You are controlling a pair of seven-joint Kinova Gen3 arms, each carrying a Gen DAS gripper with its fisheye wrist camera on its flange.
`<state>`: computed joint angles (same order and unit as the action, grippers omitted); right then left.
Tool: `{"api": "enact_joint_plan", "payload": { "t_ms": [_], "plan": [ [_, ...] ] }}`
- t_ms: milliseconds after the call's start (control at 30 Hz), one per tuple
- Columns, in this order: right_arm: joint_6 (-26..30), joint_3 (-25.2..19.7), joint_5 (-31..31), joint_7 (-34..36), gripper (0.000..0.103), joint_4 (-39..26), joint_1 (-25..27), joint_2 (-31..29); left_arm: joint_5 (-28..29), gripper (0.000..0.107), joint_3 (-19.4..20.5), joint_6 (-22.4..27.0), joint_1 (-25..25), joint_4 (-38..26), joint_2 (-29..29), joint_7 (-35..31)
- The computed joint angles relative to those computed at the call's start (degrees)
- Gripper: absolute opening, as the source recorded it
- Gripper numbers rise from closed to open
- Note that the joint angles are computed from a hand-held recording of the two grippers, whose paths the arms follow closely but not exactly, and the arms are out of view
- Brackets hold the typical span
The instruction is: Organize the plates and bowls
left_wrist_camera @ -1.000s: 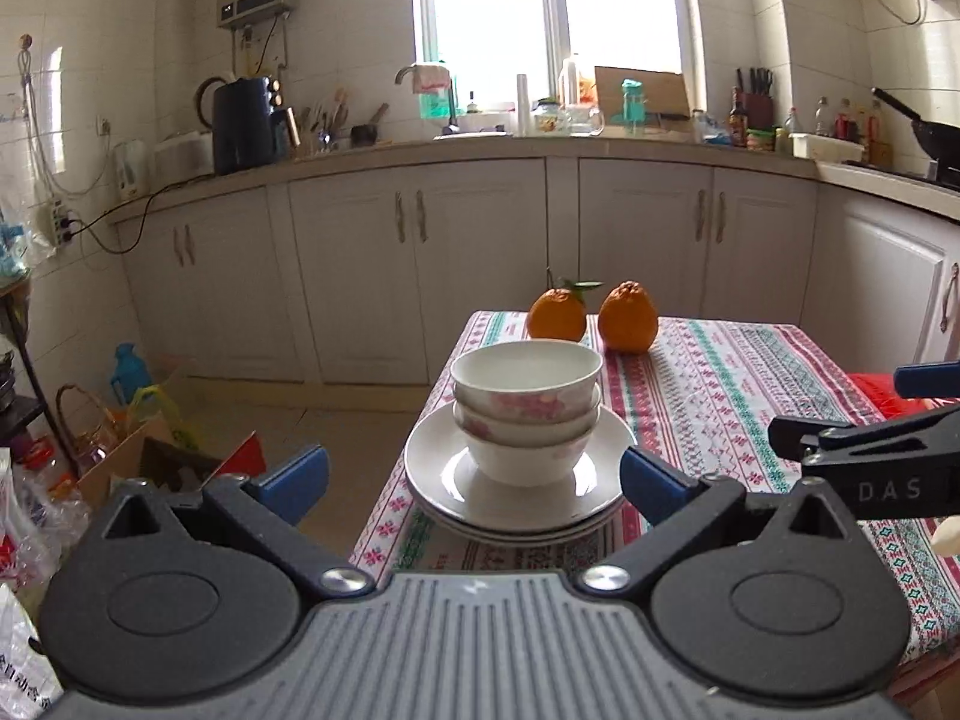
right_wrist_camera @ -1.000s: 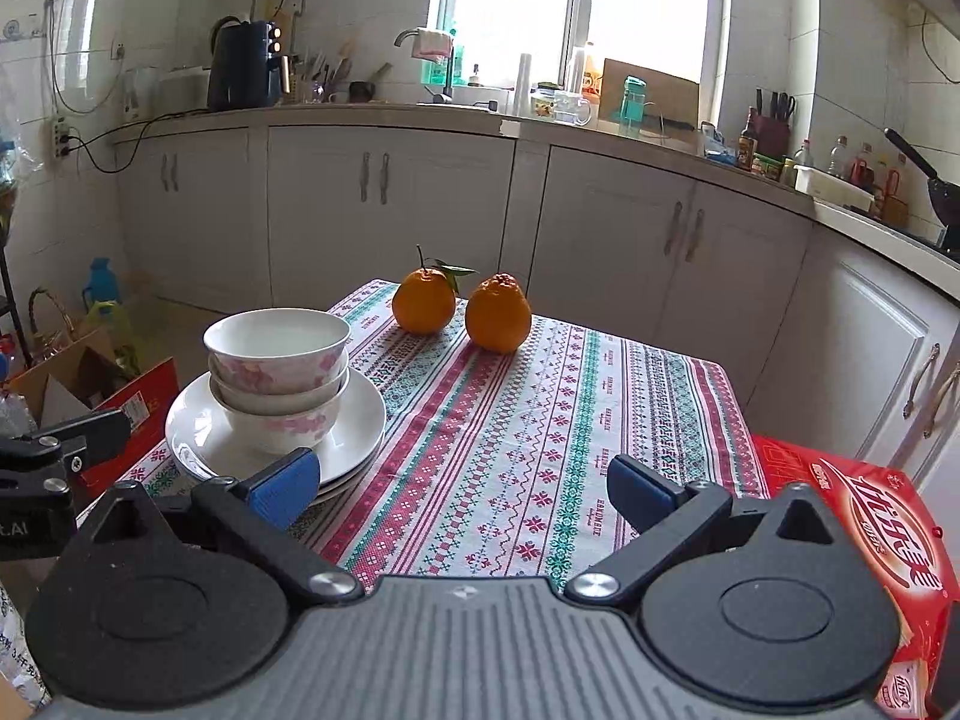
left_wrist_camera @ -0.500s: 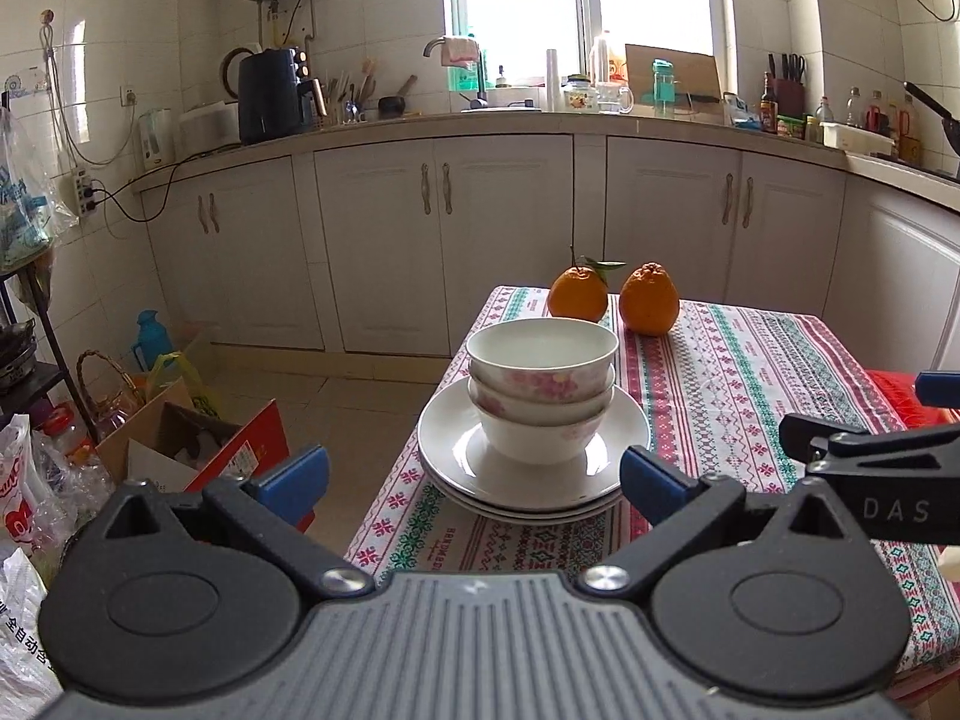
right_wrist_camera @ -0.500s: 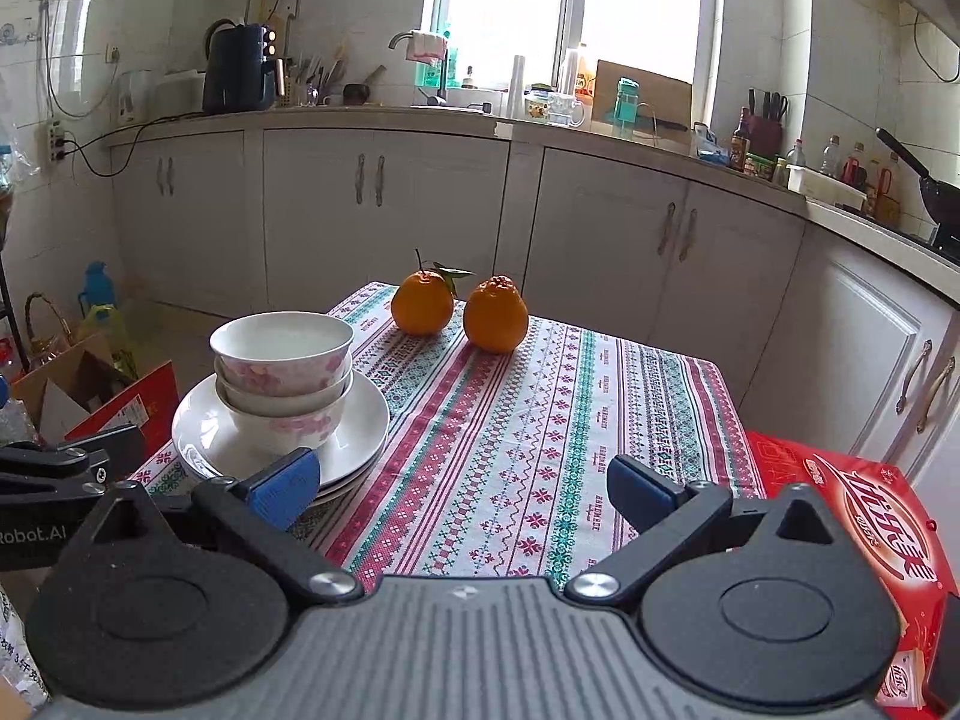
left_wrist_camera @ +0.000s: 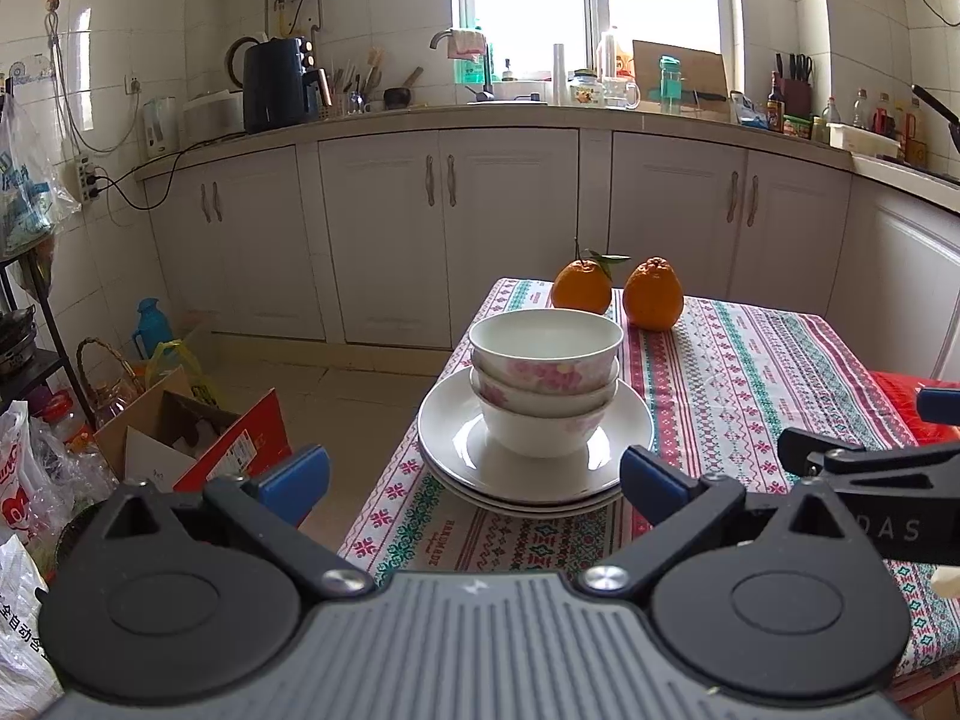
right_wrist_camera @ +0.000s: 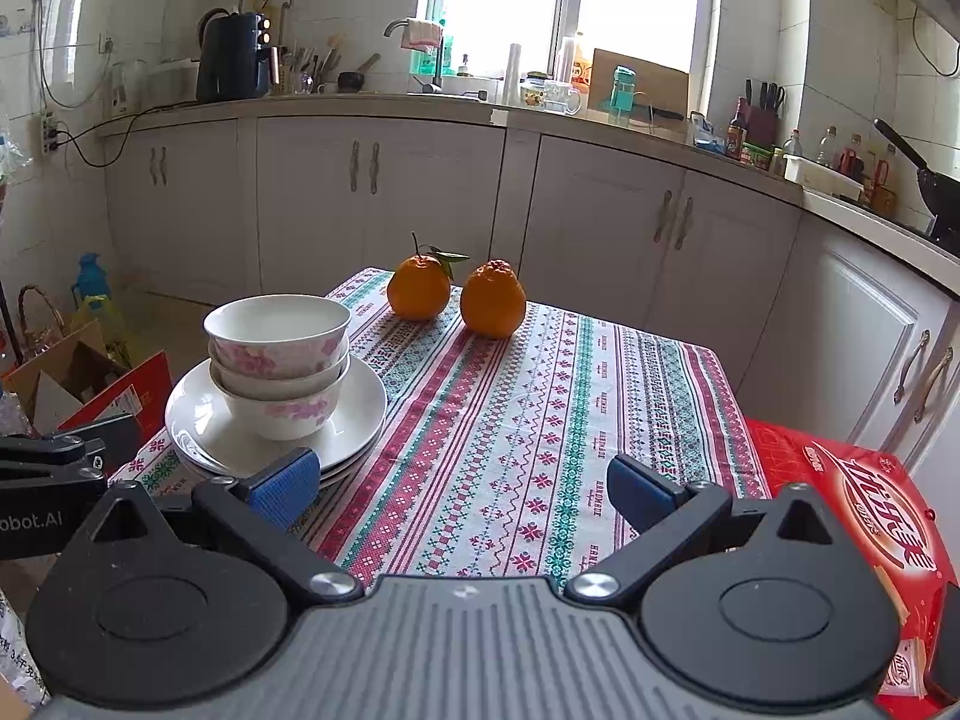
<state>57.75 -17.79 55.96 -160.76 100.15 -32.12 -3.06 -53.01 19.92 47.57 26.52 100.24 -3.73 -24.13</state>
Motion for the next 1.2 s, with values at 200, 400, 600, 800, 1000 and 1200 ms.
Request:
{"api": "enact_joint_plan", "payload": {
  "t_ms": [200, 400, 600, 800, 1000, 1200],
  "plan": [
    [0.2, 0.0, 0.0, 0.1, 0.103, -0.1, 0.0, 0.1, 0.0, 0.102, 0.0, 0.4, 0.1, -0.1, 0.2, 0.0],
    [0.3, 0.1, 0.4, -0.3, 0.103, 0.0, -0.2, 0.2, 0.7, 0.102, -0.3, -0.1, 0.0, 0.0, 0.0, 0.0],
    [0.7, 0.1, 0.5, -0.5, 0.103, -0.1, -0.4, 0.3, 0.3, 0.102, -0.1, 0.3, 0.1, -0.1, 0.2, 0.5],
    [1.1, 0.1, 0.8, -0.7, 0.103, -0.2, -0.6, 0.5, -0.2, 0.102, -0.1, 0.9, 0.5, -0.3, 0.5, 1.1],
    [1.0, 0.2, 0.8, -0.6, 0.103, -0.2, -0.7, 0.5, -0.4, 0.102, -0.3, 0.9, 0.7, -0.3, 0.5, 1.2],
    [1.1, 0.2, 0.9, -0.8, 0.103, -0.1, -0.7, 0.5, -0.6, 0.102, -0.3, 1.2, 0.9, -0.3, 0.6, 1.5]
  ]
}}
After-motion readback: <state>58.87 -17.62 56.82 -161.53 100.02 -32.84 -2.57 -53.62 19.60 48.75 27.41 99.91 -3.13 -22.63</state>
